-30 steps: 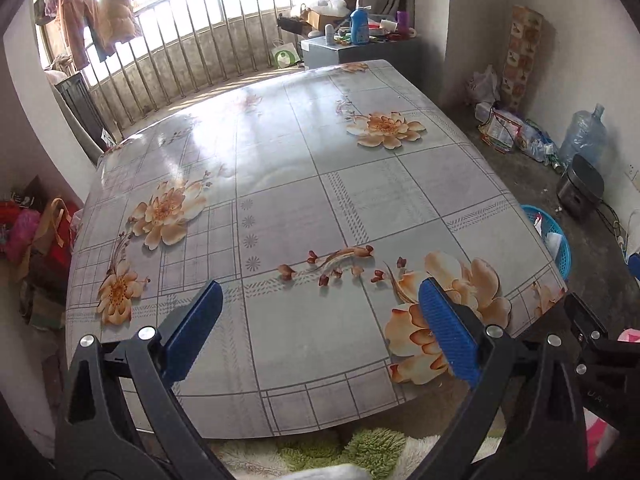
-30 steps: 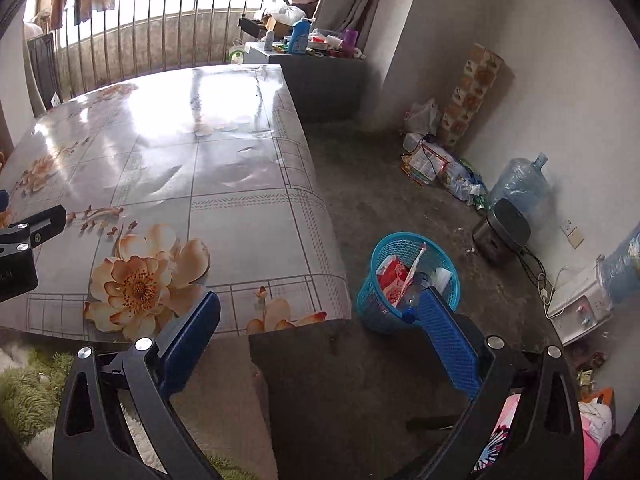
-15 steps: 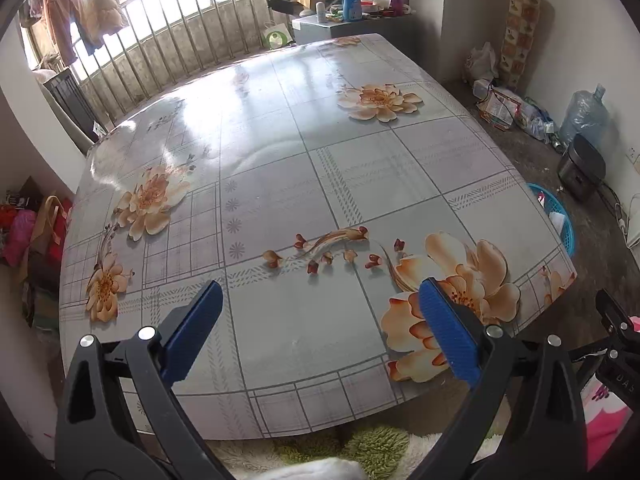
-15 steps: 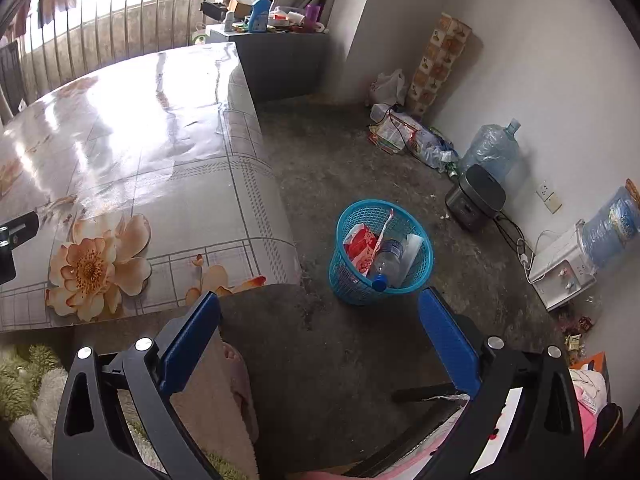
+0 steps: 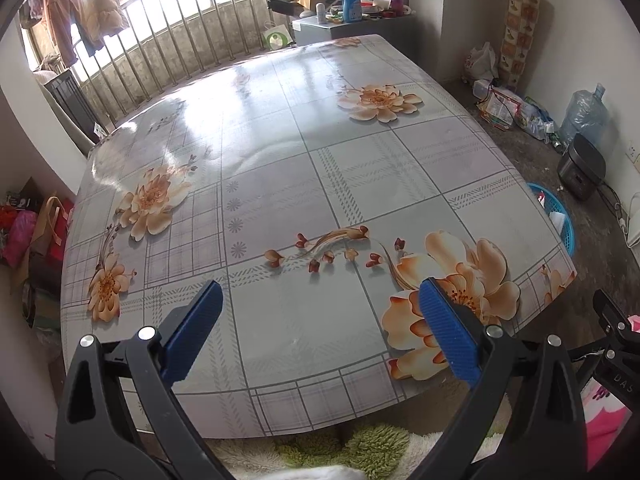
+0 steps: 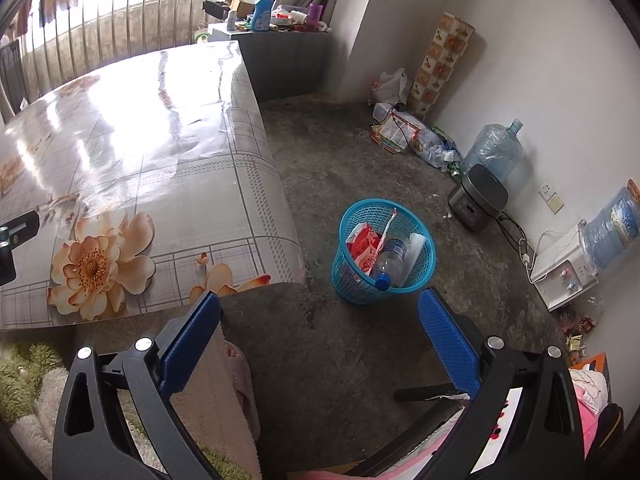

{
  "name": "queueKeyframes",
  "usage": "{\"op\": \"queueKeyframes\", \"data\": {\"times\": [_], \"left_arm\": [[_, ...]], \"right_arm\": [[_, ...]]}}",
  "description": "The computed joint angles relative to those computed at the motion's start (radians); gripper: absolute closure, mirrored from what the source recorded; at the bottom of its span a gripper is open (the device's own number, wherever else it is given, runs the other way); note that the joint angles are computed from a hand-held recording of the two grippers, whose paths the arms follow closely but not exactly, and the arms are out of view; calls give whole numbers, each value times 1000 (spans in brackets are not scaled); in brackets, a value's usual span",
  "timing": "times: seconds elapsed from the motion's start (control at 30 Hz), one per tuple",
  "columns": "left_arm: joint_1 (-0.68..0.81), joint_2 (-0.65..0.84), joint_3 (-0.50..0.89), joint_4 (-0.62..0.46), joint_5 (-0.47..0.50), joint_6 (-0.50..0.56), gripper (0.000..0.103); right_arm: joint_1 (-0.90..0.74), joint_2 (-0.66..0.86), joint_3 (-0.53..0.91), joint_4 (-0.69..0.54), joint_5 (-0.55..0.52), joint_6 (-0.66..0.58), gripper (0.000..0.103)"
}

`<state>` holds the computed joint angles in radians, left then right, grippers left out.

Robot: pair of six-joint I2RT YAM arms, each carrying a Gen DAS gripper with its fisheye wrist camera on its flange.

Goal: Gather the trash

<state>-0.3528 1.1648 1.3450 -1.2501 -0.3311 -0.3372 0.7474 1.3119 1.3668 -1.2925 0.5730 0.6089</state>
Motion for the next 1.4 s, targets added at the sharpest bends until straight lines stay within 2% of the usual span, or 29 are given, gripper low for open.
{"op": "queueKeyframes", "data": {"times": [1.4], "left_arm": [[-3,8,8,2,5,2,9]], "right_arm": [[14,0,34,-36,14,14,6]]}}
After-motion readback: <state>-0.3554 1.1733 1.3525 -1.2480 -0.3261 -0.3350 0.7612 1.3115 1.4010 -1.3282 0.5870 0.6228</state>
